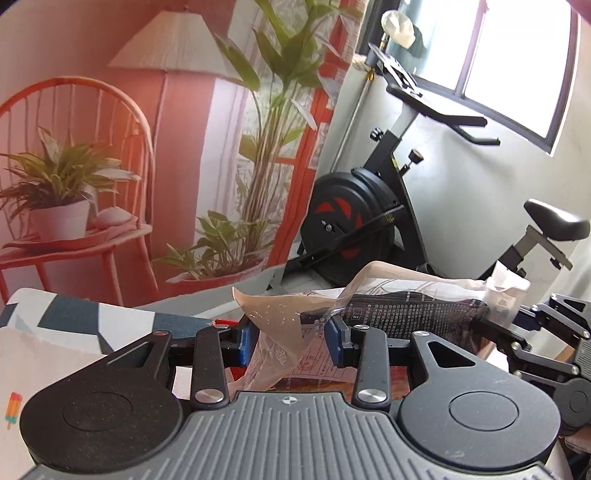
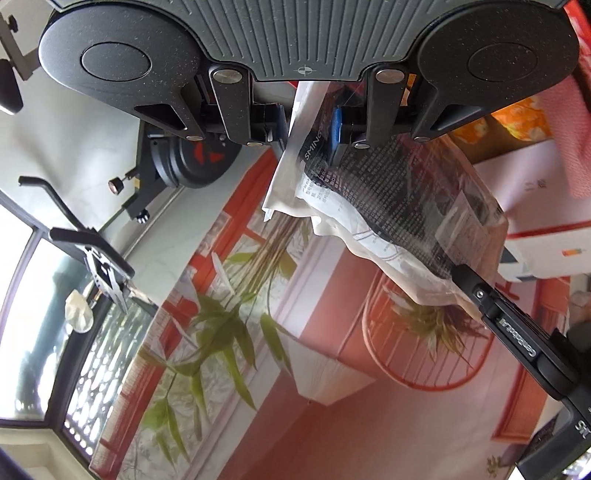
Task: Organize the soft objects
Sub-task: 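Lift the clear bag with both tools and carry it over the box, then lower the clear bag into the box and open both tools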
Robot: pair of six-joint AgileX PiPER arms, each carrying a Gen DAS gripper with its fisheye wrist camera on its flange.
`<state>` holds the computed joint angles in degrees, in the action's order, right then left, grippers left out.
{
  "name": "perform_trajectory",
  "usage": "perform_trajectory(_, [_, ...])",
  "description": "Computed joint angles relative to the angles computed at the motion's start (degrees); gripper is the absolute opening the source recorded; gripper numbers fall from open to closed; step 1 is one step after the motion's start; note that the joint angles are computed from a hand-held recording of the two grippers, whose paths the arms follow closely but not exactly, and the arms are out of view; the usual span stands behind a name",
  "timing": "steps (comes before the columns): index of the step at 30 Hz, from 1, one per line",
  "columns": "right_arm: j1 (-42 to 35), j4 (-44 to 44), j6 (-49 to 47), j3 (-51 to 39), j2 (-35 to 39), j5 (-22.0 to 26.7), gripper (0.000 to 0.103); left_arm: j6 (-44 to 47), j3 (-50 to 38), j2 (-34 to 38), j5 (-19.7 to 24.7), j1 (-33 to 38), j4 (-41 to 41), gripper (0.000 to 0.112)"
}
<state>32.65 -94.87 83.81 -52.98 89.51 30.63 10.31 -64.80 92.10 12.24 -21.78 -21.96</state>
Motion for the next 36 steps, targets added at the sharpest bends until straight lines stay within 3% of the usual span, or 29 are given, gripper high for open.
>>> perform_trajectory(9, [-5.8,20.2,-16.2,-4.1,4.6,-7.8,0.017,0.1,-4.7,5.9,5.1,0.5,3.5,0.042])
perform_trajectory(17, [-8.0,46.4,-38.8,-10.3,9.5,-5.5,0.015,-1.7,-6.3,7.2,8.8,0.8,7.3,0.046])
perform_trajectory(22, [-8.2,50.6,-40.0,-13.6,11.9,-3.9,0.016,-2.6,-5.9,6.7,9.3,0.8,8.4,0.046])
perform_trajectory(25, [-7.4,49.5,-38.1,-15.4,12.9,-1.1,0.025,-4.4,-5.6,5.9,9.0,0.7,10.4,0.046])
perform_trajectory(30, [-4.8,39.3,-25.0,-13.2,11.3,1.5,0.056,-12.3,-4.5,3.2,8.0,-0.3,18.2,0.052])
perform_trajectory(36, [-3.2,37.2,-18.2,-9.0,4.8,2.0,0.076,-17.5,-1.5,-1.8,8.6,-1.9,24.0,0.055])
